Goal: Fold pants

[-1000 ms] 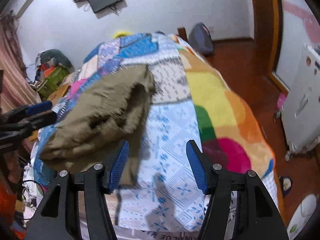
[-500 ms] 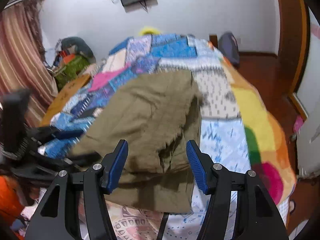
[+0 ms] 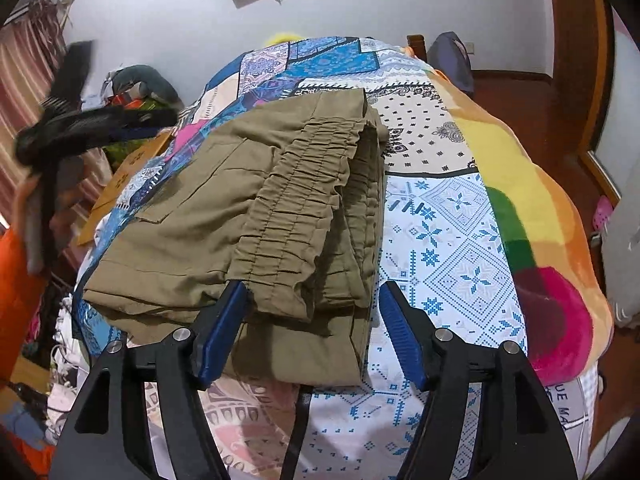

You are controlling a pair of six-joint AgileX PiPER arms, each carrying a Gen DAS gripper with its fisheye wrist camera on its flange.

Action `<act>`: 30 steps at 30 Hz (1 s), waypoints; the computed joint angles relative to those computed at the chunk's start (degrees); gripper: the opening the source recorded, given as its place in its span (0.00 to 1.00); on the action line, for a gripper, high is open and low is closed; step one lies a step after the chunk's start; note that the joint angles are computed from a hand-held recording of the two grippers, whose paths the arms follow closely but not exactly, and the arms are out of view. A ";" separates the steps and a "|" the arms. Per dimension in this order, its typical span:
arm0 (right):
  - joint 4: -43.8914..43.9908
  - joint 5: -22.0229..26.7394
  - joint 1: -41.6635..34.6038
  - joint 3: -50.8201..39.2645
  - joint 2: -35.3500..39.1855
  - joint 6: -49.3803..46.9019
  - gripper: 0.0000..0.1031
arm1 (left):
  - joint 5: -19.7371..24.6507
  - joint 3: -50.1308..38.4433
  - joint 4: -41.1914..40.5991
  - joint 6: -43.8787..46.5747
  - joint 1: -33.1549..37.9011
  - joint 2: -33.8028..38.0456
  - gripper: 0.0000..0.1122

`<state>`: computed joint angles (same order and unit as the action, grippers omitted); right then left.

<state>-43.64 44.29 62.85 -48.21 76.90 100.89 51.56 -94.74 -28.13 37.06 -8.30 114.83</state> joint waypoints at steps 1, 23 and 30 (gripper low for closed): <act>0.01 -0.19 -0.20 0.18 -0.06 -0.22 0.62 | 1.18 -3.04 0.35 -1.47 -0.27 2.58 0.69; 4.54 -6.32 -15.30 2.99 -1.23 -11.78 0.64 | 2.83 -19.78 5.71 -9.47 -1.86 16.95 0.06; 2.86 1.61 -12.57 -2.53 -2.05 -13.57 0.64 | -9.56 5.03 6.69 -5.99 2.32 1.49 0.05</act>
